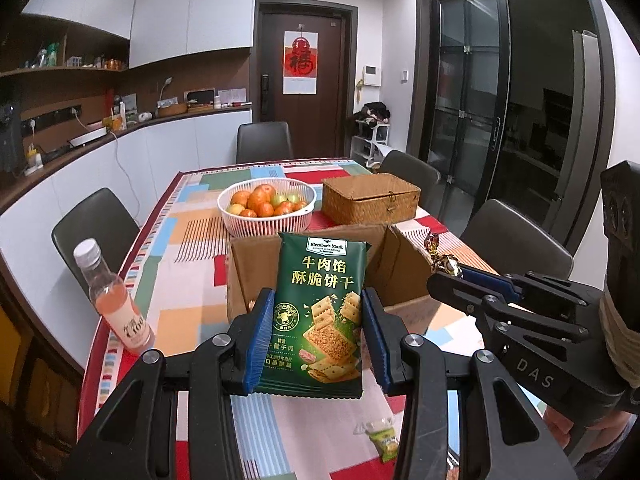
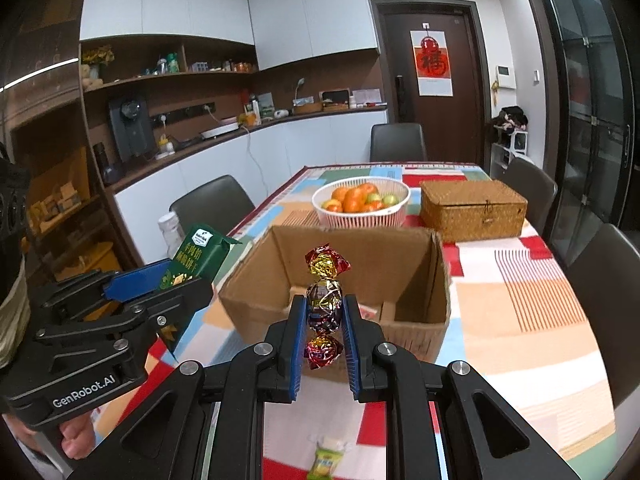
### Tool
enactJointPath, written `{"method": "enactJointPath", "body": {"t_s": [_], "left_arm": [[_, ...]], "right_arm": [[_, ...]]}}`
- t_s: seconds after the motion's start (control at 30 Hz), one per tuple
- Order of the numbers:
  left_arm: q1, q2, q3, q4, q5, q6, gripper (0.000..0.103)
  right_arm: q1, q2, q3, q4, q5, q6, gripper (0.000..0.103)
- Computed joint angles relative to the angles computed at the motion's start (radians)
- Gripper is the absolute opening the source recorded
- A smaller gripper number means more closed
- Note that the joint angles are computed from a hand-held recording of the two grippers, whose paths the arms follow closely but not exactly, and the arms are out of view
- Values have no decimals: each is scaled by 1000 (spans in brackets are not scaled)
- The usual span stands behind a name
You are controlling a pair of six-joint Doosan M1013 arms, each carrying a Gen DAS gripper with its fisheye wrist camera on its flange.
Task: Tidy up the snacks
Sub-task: 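Carry the cracker packet and gold candies over the box and release them inside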
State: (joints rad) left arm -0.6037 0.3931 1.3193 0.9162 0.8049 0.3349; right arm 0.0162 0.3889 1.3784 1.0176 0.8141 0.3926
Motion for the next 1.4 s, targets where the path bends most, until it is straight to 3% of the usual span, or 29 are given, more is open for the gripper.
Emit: {"method": "enactJointPath", "body": {"t_s": [0.4, 0.83, 1.0, 1.17, 1.4], "left_arm": [[47, 59, -101, -83, 23, 126, 43], [94, 154, -233, -226, 81, 269, 43], [101, 183, -271, -258, 116, 316, 49], [88, 163, -231, -231, 109, 272, 54], [43, 114, -140, -178, 56, 224, 54]], "right_arm": [[23, 62, -106, -82, -16, 82, 19], [49, 144, -223, -243, 21, 229, 19], [56, 166, -252, -293, 24, 288, 19], [53, 159, -234, -313, -2, 309, 32], [23, 99, -129, -217, -11, 186, 32]]}}
